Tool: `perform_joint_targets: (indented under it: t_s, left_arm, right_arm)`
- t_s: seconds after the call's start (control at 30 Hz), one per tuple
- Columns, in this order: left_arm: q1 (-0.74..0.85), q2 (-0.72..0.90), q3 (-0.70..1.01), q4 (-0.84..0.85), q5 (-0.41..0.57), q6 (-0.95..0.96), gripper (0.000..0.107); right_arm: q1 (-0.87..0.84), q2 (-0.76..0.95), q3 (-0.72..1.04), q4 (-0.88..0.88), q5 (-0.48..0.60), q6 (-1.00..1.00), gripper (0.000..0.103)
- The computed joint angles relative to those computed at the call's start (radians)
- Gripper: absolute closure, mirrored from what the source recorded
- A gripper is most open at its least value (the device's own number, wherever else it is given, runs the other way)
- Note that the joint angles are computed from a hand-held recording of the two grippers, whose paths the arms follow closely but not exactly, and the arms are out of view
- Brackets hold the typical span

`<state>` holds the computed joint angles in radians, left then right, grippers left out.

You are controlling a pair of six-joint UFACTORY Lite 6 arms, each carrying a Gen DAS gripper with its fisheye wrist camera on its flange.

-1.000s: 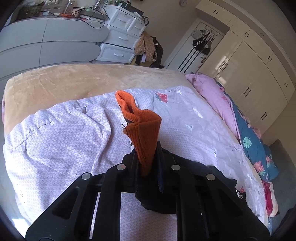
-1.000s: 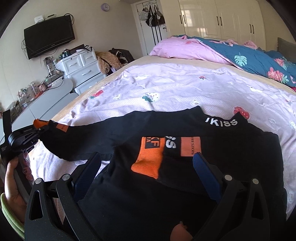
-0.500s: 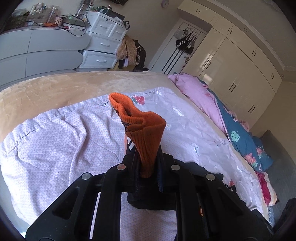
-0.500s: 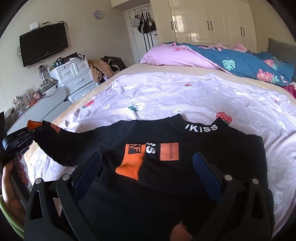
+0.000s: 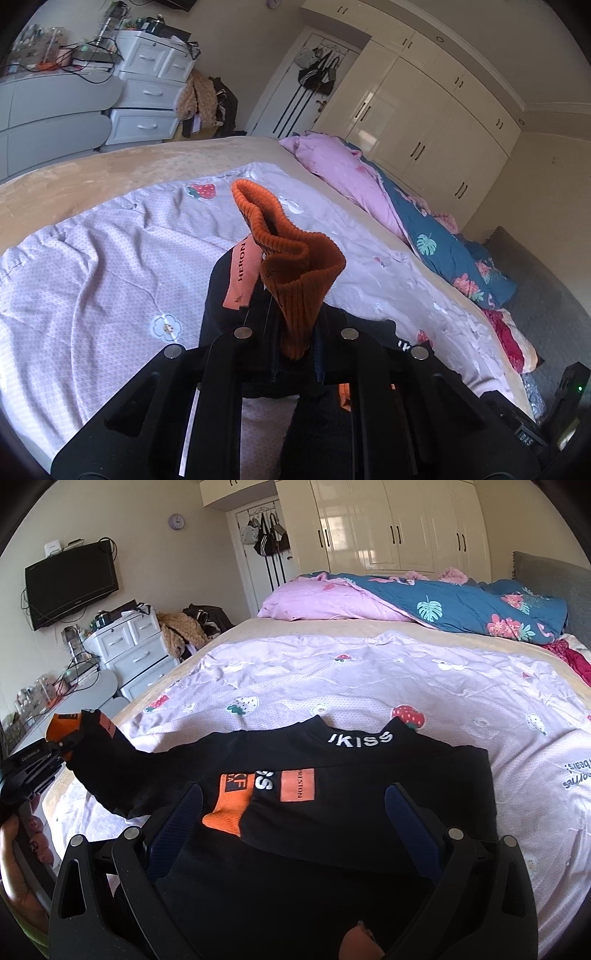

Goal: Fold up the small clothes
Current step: 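Lift the second sleeve with the left gripper and carry it over the shirt body, then lower the sleeve onto the shirt body and open the left gripper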

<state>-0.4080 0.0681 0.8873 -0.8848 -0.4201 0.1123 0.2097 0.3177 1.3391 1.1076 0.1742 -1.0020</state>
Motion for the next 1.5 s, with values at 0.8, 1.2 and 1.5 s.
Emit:
perform_joint_targets:
  t_s: [0.8, 1.2, 1.5]
  left_arm:
    - [-0.159, 0.185, 0.223, 0.146, 0.062, -0.067, 0.103]
    - [-0.241, 0.394, 0.430, 0.160, 0.152, -0.015, 0.104]
    - [-0.272, 0.503, 0.552, 0.139, 0.232, 0.060, 0.104]
  right_arm:
    - [-0.149, -0.158, -0.147, -0.008, 0.014, 0.005, 0.005]
    - [-0.216, -0.169, -0.167, 0.046, 0.025, -0.041, 0.005]
    - [-0.273, -0.161, -0.170, -0.026, 0.027, 0.050, 0.005]
